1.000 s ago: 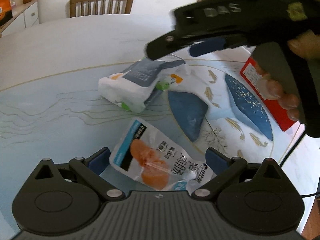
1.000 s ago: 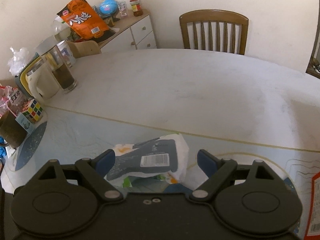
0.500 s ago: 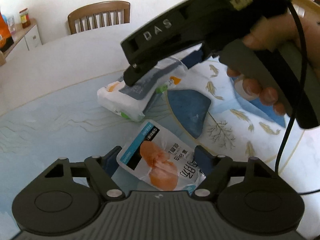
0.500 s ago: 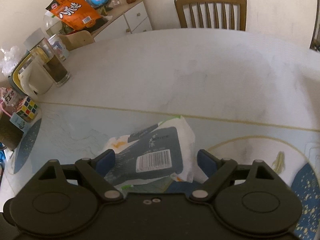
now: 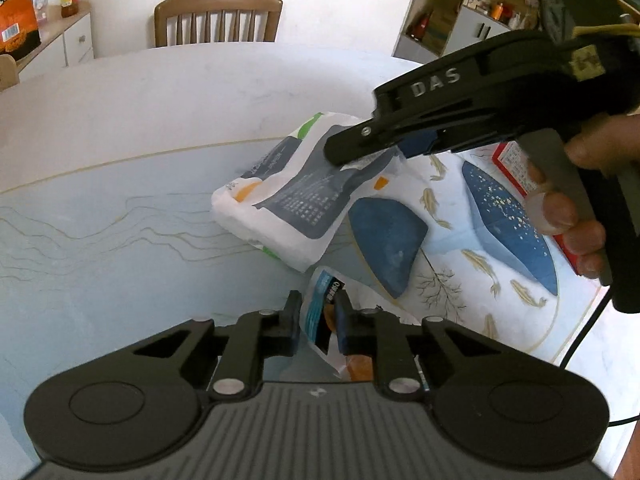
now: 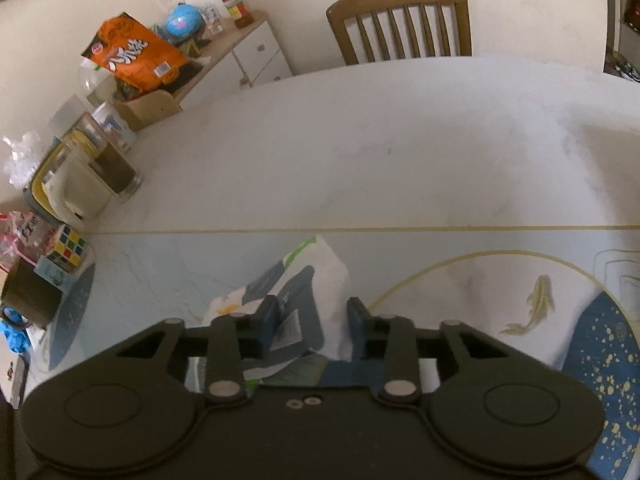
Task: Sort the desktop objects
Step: 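Grasp the white plastic bag with the right gripper while the left gripper grasps the salmon-printed pouch, then carry the white bag and salmon pouch with both grippers over the shoebox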
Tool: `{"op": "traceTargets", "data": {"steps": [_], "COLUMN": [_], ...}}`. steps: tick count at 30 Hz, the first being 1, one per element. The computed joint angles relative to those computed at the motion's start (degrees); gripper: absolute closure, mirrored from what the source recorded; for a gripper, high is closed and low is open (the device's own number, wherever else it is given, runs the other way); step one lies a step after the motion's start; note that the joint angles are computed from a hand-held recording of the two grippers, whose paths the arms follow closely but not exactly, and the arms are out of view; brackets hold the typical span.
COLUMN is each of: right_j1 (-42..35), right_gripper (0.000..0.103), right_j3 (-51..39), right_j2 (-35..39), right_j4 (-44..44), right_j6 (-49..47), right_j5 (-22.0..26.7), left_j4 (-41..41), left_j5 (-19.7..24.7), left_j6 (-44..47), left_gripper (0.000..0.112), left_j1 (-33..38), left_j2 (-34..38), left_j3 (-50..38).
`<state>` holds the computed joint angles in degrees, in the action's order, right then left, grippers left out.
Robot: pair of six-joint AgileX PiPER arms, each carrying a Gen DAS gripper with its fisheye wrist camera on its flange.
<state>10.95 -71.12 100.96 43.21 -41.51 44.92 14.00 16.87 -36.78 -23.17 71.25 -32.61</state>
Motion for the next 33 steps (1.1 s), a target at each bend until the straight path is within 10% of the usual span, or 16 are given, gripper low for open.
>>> {"op": "traceTargets", "data": {"steps": [12,33], "right_j1": [-4.23,-22.66], "right_gripper": [0.085,0.086], "right_j3": [4.02,9.75], "right_j2": [-6.4,-18.51], "right_j4": [3.89,8.03], "right_j6": [-4.65,-10.77], "right_j5": [0.76,11.08], "left_j4": [-14.08,-3.54], "left_j5": [-0.12,5.87], "left_j6": [11.47,-3.44], "left_gripper": [0.11,0.112], "left_j1": [1.76,-6.48], "left_j2": [-3.49,-7.4], "left_j3": [0.79,-3.52]}}
